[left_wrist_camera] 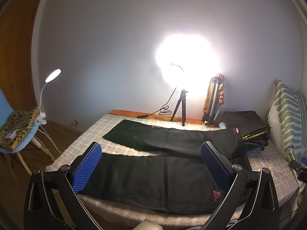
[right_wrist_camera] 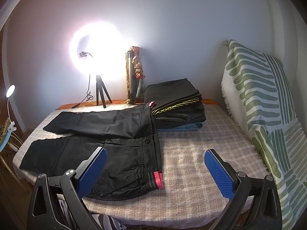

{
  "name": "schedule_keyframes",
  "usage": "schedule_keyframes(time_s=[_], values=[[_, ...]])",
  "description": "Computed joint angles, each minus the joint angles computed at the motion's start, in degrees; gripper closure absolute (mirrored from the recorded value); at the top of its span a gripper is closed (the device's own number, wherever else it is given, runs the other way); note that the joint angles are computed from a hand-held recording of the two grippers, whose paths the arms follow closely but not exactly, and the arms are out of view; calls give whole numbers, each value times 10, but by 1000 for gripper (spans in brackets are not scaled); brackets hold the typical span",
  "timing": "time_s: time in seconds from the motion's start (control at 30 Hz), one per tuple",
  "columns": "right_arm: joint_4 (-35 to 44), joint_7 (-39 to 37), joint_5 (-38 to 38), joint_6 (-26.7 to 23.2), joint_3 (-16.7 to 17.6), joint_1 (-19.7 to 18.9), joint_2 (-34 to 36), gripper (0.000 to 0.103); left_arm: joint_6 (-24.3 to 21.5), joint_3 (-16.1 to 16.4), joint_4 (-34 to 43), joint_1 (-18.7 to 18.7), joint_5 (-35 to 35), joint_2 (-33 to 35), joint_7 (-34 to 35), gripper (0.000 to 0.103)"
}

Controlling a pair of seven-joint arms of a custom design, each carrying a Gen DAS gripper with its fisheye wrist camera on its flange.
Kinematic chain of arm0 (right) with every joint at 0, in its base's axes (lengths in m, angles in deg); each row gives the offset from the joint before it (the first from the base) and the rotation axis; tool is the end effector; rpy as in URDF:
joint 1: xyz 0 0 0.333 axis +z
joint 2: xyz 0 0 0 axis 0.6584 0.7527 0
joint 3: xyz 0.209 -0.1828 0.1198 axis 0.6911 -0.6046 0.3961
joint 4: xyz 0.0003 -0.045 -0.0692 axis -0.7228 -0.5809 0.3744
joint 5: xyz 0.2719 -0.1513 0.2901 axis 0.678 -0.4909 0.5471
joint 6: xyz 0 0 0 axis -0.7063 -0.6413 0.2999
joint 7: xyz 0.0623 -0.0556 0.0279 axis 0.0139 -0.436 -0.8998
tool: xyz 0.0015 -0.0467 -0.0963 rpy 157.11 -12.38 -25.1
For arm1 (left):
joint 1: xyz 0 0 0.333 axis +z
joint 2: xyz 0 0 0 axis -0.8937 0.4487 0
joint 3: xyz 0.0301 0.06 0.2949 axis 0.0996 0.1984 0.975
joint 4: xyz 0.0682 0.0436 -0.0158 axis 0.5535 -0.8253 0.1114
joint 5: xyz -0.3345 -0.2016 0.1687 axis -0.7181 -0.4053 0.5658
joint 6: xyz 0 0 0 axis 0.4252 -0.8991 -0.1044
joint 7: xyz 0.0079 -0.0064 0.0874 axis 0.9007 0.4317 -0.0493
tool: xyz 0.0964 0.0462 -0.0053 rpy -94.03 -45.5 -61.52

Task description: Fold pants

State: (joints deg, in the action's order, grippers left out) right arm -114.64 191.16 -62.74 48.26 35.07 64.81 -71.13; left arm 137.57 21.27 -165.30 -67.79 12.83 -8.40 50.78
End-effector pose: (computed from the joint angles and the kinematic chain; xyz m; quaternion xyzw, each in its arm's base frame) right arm 0.5206 0.3208 0.6104 -0.4594 0.7436 -0.3953 0.2824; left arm 0.6477 -0.1462 0.6502 -0.5378 0.6424 -0.4414 0.3213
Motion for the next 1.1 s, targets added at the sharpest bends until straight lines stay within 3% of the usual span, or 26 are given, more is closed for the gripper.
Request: schedule_keyframes(time_s=[1.1], values=[[2,0,0,1,-2,2,5,0,-7,-1,8,0,-3,10,2,0]])
